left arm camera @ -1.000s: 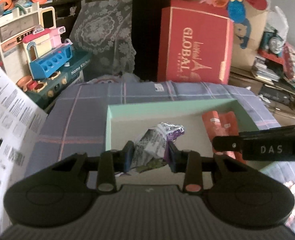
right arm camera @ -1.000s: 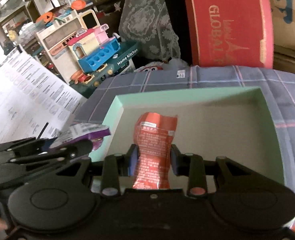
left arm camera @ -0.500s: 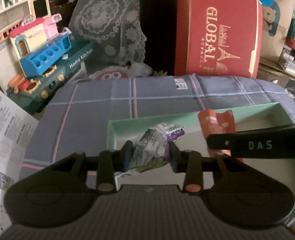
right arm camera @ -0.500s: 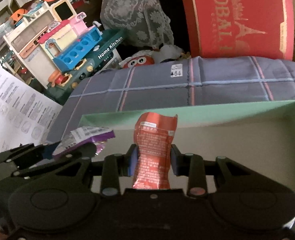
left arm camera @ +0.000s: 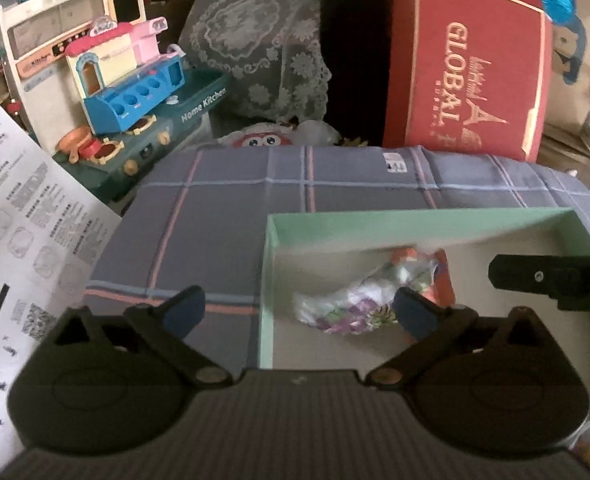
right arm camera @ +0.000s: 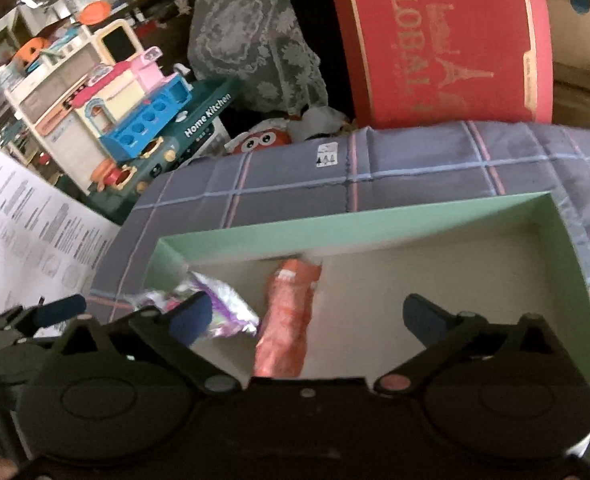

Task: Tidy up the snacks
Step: 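Lower both packets into the green box and open both tools, then move both tools back over the snack pile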

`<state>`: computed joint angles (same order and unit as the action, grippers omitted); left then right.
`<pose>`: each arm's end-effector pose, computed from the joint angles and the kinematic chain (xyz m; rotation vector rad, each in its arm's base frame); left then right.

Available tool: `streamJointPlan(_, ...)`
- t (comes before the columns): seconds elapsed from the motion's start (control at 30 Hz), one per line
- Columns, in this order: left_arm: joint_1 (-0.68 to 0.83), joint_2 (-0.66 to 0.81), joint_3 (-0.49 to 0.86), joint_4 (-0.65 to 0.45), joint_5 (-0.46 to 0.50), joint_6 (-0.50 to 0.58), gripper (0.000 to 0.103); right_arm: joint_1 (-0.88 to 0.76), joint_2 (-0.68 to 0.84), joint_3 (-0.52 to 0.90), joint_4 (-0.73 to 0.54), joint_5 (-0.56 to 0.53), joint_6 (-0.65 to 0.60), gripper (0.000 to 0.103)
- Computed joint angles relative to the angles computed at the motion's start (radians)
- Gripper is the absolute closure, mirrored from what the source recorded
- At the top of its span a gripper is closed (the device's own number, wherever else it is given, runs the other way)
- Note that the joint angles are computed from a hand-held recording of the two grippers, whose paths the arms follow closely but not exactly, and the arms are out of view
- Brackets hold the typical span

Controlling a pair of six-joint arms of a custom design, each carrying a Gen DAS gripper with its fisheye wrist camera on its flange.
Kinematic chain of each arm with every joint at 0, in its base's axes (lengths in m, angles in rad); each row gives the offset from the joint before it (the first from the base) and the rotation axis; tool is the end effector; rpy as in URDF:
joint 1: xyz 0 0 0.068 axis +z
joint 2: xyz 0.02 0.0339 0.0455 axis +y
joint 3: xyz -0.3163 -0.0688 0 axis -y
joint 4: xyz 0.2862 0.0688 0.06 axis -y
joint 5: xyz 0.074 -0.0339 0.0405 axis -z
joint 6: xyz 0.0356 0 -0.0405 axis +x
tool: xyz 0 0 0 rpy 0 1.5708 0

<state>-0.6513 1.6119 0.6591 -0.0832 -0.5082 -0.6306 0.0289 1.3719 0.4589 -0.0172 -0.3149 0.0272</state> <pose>0.2501 -0.1689 0.1406 -0.1470 2.4197 0.1072 0.2440 0.0181 0.1473 -0.1327 2.4800 0.4167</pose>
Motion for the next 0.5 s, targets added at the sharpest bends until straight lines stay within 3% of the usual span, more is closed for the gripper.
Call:
streamJointPlan(0.2, -0.156, -0.113, -0.056, -0.137, -0.063, -0.132, 0.000, -0.018, -0.246, -0.068, -0.181, 0.004, -0.058, 0.000)
streamJointPlan(0.5, -0.414, -0.201, -0.168, -0.308, -0.096, -0.441, 0.000, -0.150, -0.635, -0.171, -0.539, -0.113, -0.194, 0.000)
